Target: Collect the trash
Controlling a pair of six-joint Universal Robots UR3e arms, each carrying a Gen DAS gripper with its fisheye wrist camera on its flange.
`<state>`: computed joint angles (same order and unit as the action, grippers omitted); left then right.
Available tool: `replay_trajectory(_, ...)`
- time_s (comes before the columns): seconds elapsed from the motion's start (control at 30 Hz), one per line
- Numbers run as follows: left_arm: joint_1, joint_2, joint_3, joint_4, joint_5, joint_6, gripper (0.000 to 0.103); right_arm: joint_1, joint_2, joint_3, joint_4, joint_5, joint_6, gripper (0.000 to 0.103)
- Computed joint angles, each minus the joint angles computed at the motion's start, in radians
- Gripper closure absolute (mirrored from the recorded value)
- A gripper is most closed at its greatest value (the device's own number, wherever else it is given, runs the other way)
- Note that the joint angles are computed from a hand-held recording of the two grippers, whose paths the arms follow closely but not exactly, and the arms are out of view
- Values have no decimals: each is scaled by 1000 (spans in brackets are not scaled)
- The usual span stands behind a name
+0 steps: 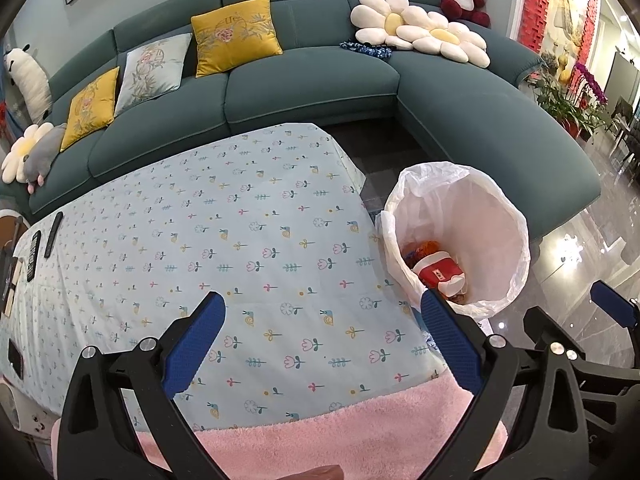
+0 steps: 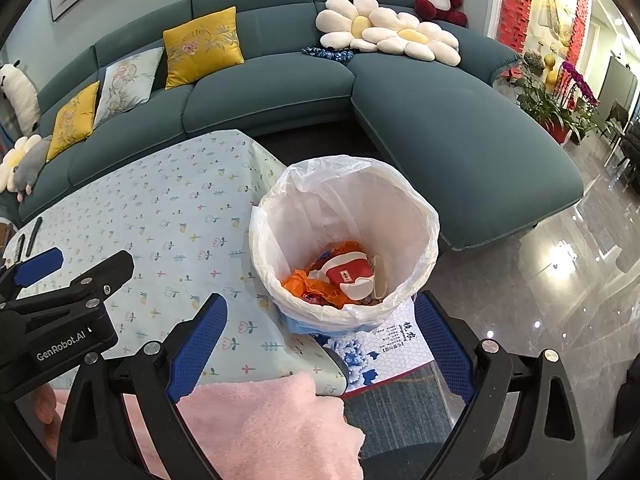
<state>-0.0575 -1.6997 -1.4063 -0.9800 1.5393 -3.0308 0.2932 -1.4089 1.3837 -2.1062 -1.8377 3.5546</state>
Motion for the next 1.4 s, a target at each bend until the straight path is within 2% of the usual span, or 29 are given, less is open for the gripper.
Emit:
replay_trajectory(0.37,-5,-1,-12,9,5,-18,9,-11,-7,34,-13,3,0,12)
replay_trajectory(0.43,-8,2,-20,19,7,-15,9,-16,-10,43,-17,4,-1,7)
replay_trajectory(1.4,-24,-1,-27,22,12,-6,9,-23,-29,78,-30,7,6,7)
